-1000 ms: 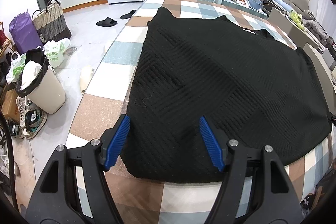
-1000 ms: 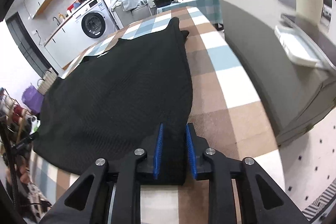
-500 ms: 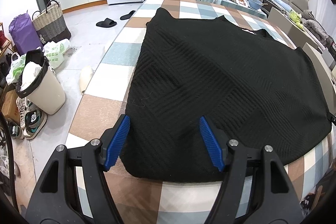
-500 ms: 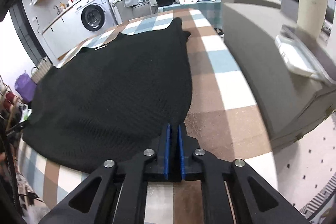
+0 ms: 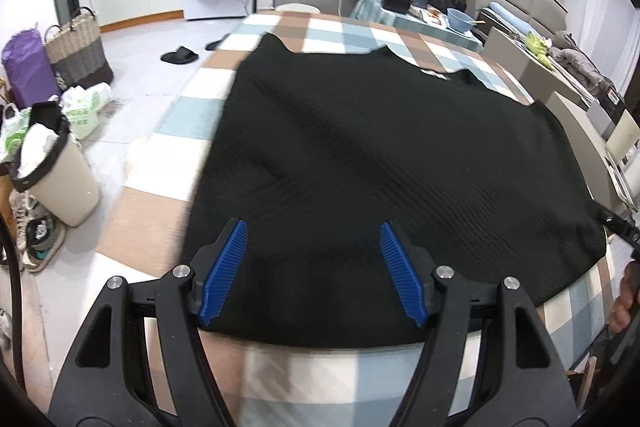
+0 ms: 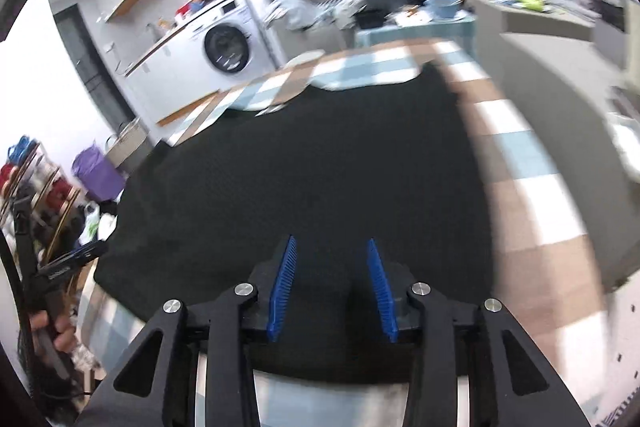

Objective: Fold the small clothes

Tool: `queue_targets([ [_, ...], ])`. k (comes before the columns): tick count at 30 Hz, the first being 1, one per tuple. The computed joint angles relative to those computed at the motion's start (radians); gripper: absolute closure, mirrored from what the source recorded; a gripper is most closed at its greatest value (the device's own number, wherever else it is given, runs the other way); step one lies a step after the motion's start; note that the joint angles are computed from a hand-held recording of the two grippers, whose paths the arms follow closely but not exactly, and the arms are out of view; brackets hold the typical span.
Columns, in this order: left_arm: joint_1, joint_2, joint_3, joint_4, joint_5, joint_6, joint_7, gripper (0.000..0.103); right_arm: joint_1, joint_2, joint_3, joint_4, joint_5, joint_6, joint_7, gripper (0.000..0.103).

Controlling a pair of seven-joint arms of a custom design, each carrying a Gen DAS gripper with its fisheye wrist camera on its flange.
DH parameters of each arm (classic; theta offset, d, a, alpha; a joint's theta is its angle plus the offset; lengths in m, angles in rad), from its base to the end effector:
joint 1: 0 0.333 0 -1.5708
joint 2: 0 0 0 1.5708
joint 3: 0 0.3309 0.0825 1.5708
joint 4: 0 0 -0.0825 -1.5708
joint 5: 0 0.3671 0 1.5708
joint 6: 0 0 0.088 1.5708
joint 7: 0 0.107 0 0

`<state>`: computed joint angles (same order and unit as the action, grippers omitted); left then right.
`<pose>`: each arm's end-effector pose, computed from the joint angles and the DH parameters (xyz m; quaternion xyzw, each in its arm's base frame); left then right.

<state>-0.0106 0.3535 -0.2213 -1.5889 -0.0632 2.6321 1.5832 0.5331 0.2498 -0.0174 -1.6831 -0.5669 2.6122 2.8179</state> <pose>0.6854 -0.1348 0.5367 -0.6086 0.7142 -0.3019 0.1685 0.5753 0.3411 0.5491 -0.5344 0.7523 -0.1838 0.3387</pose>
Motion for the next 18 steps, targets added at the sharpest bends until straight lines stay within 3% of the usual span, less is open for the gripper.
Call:
queue_targets([
  [3,0.006,0.015,-0.02,0.007,-0.025,-0.017,0.025,0.036,0.006,0.114,0.025,0.153,0.074,-0.06,-0.133,0.065],
  [5,-0.024,0.022,0.008,0.011,0.031,-0.027,0.002,0.036,0.014,0.174,0.022,0.231,0.116,-0.08,-0.204,0.065],
  [8,-0.043,0.005,0.035,-0.013,0.105,-0.036,-0.022,0.036,0.07,0.249,-0.037,0.354,0.142,-0.235,-0.235,0.065],
  [12,0.011,-0.074,0.013,-0.113,0.012,0.0,-0.021,0.036,0.07,0.215,-0.046,0.307,0.145,-0.225,-0.202,0.063],
  [15,0.015,-0.128,0.035,-0.174,-0.021,0.016,-0.114,0.036,0.047,0.16,-0.033,0.215,0.178,-0.133,-0.182,0.061],
  [18,0.03,-0.185,0.04,-0.252,-0.1,0.03,-0.183,0.036,0.044,0.168,-0.022,0.224,0.185,-0.076,-0.209,0.06],
])
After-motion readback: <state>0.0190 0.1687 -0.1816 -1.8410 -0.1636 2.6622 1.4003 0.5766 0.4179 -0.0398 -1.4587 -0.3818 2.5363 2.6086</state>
